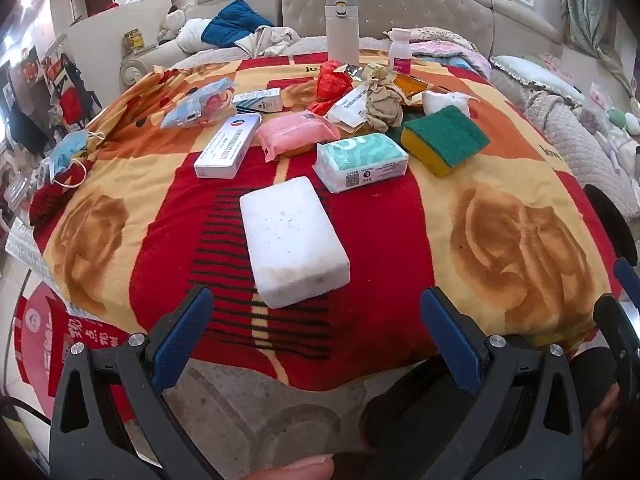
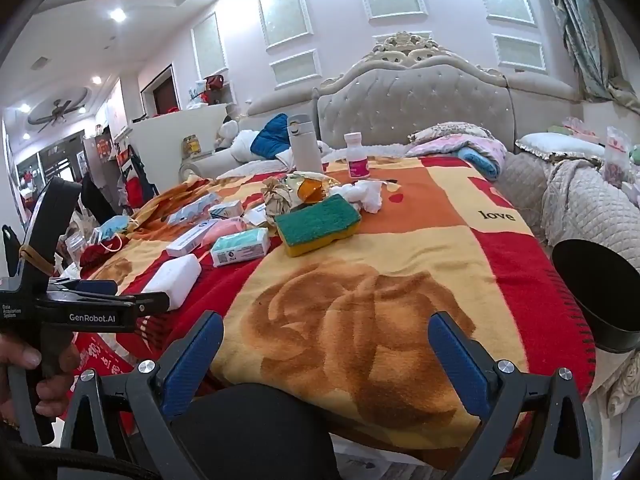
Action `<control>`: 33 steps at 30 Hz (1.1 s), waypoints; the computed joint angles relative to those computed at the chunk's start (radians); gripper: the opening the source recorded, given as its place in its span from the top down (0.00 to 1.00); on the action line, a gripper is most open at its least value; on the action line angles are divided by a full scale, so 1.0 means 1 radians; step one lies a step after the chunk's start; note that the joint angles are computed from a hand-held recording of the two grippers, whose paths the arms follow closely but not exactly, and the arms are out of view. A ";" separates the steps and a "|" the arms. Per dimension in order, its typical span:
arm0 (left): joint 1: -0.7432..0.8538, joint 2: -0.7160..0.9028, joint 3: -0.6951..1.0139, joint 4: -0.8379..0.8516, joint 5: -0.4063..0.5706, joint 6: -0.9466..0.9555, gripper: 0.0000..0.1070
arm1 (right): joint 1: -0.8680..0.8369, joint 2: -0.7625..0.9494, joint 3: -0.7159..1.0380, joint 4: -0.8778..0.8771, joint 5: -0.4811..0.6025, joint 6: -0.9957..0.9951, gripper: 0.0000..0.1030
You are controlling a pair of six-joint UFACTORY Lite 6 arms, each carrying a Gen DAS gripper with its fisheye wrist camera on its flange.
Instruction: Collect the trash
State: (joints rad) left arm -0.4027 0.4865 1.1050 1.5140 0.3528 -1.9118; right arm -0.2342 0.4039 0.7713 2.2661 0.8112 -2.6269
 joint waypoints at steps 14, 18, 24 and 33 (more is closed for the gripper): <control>-0.014 -0.012 -0.020 0.020 0.001 -0.030 0.04 | -0.015 0.008 0.005 -0.004 0.009 -0.014 0.02; -0.016 -0.018 -0.027 0.021 0.001 -0.033 0.04 | -0.011 -0.006 -0.018 0.019 0.023 -0.039 0.01; -0.018 -0.025 -0.036 0.031 -0.004 -0.045 0.04 | -0.013 -0.008 -0.025 0.033 0.038 -0.064 0.02; 0.011 -0.068 -0.084 0.107 -0.049 -0.116 0.04 | -0.019 -0.001 -0.022 0.017 0.033 -0.035 0.02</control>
